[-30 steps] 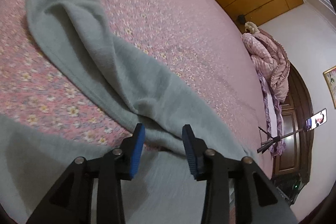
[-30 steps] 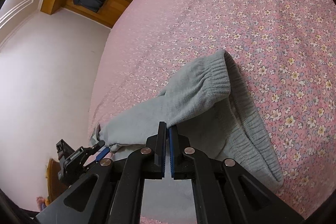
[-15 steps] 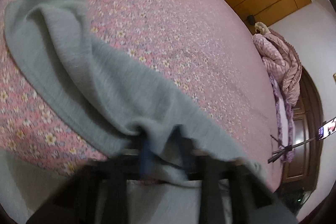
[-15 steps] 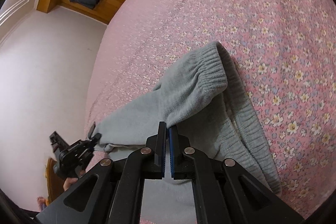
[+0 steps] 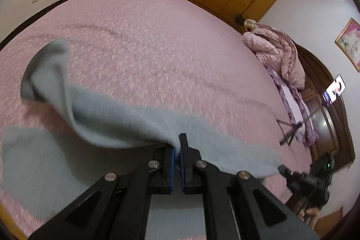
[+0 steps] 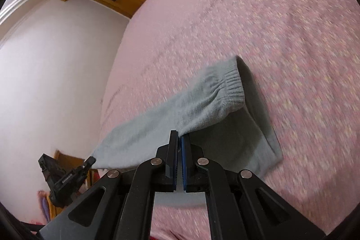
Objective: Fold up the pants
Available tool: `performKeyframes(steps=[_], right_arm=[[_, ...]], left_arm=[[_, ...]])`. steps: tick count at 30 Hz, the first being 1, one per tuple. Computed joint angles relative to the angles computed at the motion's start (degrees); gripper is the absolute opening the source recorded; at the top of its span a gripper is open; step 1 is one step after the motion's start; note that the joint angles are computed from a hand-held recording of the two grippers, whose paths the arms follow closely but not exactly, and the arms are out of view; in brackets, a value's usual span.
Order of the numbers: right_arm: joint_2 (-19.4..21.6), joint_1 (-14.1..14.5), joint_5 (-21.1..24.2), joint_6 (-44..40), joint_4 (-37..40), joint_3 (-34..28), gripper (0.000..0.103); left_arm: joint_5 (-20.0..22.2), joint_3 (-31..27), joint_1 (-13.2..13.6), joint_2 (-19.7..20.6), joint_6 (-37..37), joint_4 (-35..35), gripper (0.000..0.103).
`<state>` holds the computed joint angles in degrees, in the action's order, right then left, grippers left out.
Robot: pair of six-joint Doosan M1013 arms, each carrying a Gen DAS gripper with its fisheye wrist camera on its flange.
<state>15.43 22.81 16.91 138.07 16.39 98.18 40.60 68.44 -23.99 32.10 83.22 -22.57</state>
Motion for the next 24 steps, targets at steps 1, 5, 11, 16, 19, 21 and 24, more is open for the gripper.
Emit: performKeyframes(steps=[1, 5, 11, 16, 19, 21, 24], right_arm=[[-0.28, 0.5, 0.81, 1.35, -1.3, 0.47, 0.004], [-0.31, 1.78, 2.66, 2.32, -1.19, 1.45, 0.004], [0.88, 2.85, 6.02, 8.36, -5.77, 1.77, 0.004], [0.81, 3.29, 7.07, 11.97, -10.81, 1.2, 0.004], [0.0, 4.58, 8.08, 18.38, -19.19, 0.82, 0.004], [-0.54, 5.27, 9.01, 21.53, -24.09, 0.72, 0.004], [0.86, 5.8, 15.29, 19.4, -26.27, -1.5, 0.006]], left_arm=[[-0.22, 1.61, -0.1, -1.01, 0.46, 0.08, 0.004], [0.83, 6.65, -0.49, -3.54, 1.01, 0.61, 0.004], [6.29, 10.32, 0.12, -3.41, 0.56, -1.73, 0.004], [8.61, 10.79, 0.77, -2.27, 0.84, -4.51, 0.004], [8.9, 10.71, 0.59, -2.45, 1.18, -4.08, 0.004], [8.69, 10.72, -0.02, -3.06, 1.86, -3.27, 0.004], [9.32, 11.42, -0.22, -3.7, 3.59, -3.94, 0.004]])
